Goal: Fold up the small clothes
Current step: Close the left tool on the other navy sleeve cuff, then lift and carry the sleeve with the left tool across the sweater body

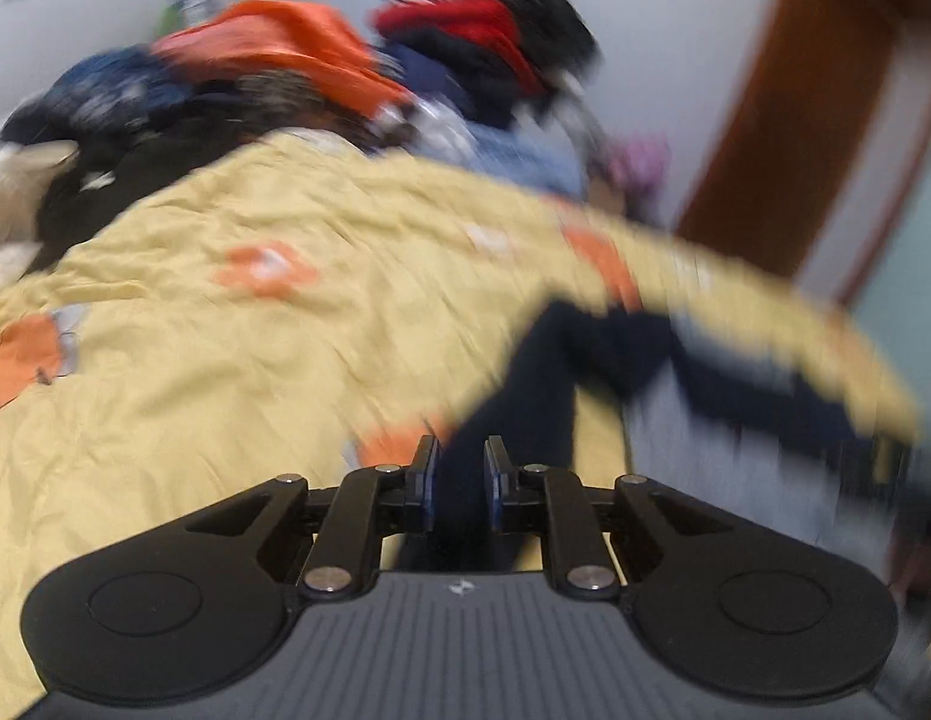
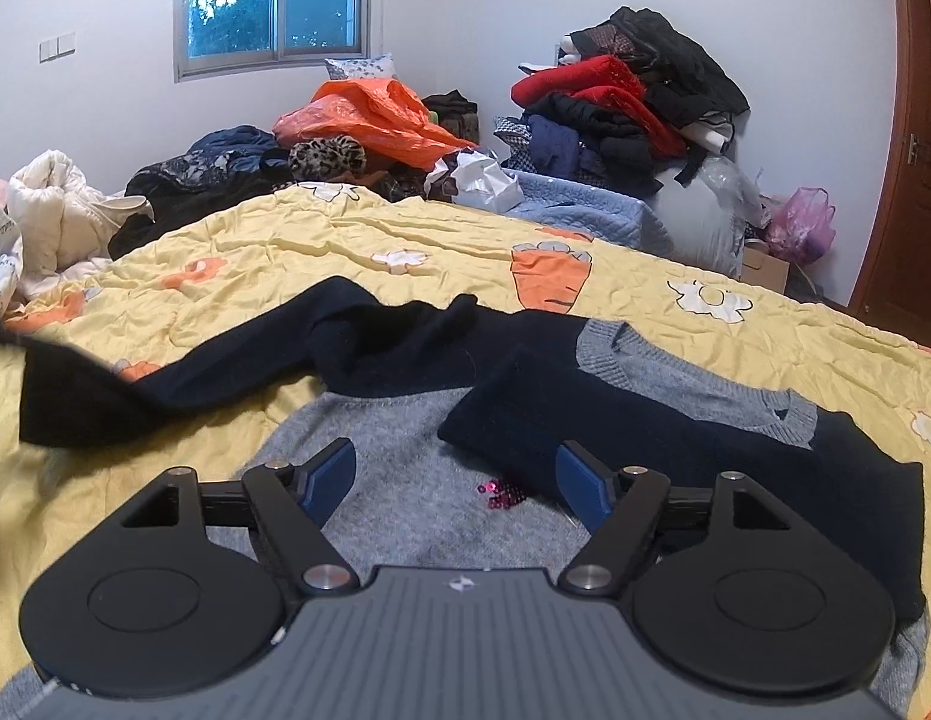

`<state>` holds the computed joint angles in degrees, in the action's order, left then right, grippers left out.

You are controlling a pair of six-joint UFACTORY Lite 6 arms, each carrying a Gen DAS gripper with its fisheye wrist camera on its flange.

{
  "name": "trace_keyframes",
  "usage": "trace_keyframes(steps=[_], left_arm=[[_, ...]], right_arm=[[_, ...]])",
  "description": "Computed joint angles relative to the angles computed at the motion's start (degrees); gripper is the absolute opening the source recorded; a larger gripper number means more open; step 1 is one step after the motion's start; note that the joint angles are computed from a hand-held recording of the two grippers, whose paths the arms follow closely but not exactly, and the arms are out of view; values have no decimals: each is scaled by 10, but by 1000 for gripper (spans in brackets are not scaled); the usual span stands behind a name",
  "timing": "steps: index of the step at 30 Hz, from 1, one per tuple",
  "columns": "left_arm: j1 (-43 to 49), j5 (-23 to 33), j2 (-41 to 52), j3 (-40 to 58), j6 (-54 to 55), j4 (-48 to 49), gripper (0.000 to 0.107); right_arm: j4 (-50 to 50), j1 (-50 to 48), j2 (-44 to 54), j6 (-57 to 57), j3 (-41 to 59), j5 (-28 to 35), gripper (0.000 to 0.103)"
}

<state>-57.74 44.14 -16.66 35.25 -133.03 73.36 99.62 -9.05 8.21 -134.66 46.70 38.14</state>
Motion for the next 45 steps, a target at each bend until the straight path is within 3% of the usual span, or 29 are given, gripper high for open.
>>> trace_keyframes(steps=[2, 4, 6, 9, 10, 11, 12, 13, 18, 21, 24, 27, 30, 31, 32, 36, 37, 41, 45], left_arm=[[71, -17, -74, -41, -2, 13, 16], [139, -2, -84, -39, 54, -20, 16], [135, 75, -66, -29, 60, -44, 16], [29, 222, 6, -10, 15, -56, 20], [4, 242, 49, 11, 28, -71, 32], [-18, 251, 98, 35, 34, -79, 55], [-38, 259, 146, 57, 24, -80, 68], [-60, 262, 180, 73, 11, -79, 82], [-173, 209, 212, 70, 1, -18, 83], [-213, 183, 229, 94, 136, -37, 85], [-239, 201, 299, 154, 236, -45, 85], [-208, 149, 361, 202, 336, -61, 85], [-198, 123, 400, 230, 384, -67, 82], [-195, 112, 396, 227, 378, -66, 72], [-183, 90, 386, 222, 373, -73, 51], [-131, 32, 331, 175, 298, -72, 23], [-128, 34, 321, 168, 278, -68, 12], [-125, 21, 217, 92, 150, -6, 9], [-61, -76, 44, -20, -11, 93, 9]], right_arm=[[-1, -2, -2, 1, -2, 0, 77], [-6, -2, -1, 10, 1, -3, 77], [-12, -5, -5, 16, -1, 0, 78], [-4, -6, -7, -2, -8, 4, 86], [-1, -3, -5, -7, -8, 0, 86], [-1, 1, -1, -6, -6, -4, 86], [-1, 6, 3, -5, -3, -8, 86], [1, 12, 5, -4, -2, -12, 86], [-5, 18, -12, -10, -22, -2, 87], [-6, 26, -20, -35, -34, -8, 90], [3, 34, -18, -42, -38, -12, 90], [4, 37, -22, -21, -40, -11, 90], [-3, 27, -39, -17, -51, -2, 90], [-2, 24, -43, -23, -54, -3, 91], [-5, 21, -42, -24, -51, -5, 91], [-11, 20, -36, -10, -46, -18, 91], [-9, 20, -36, -9, -47, -18, 91], [4, 22, -43, -28, -57, -18, 91], [11, 33, -42, -33, -59, -30, 91]])
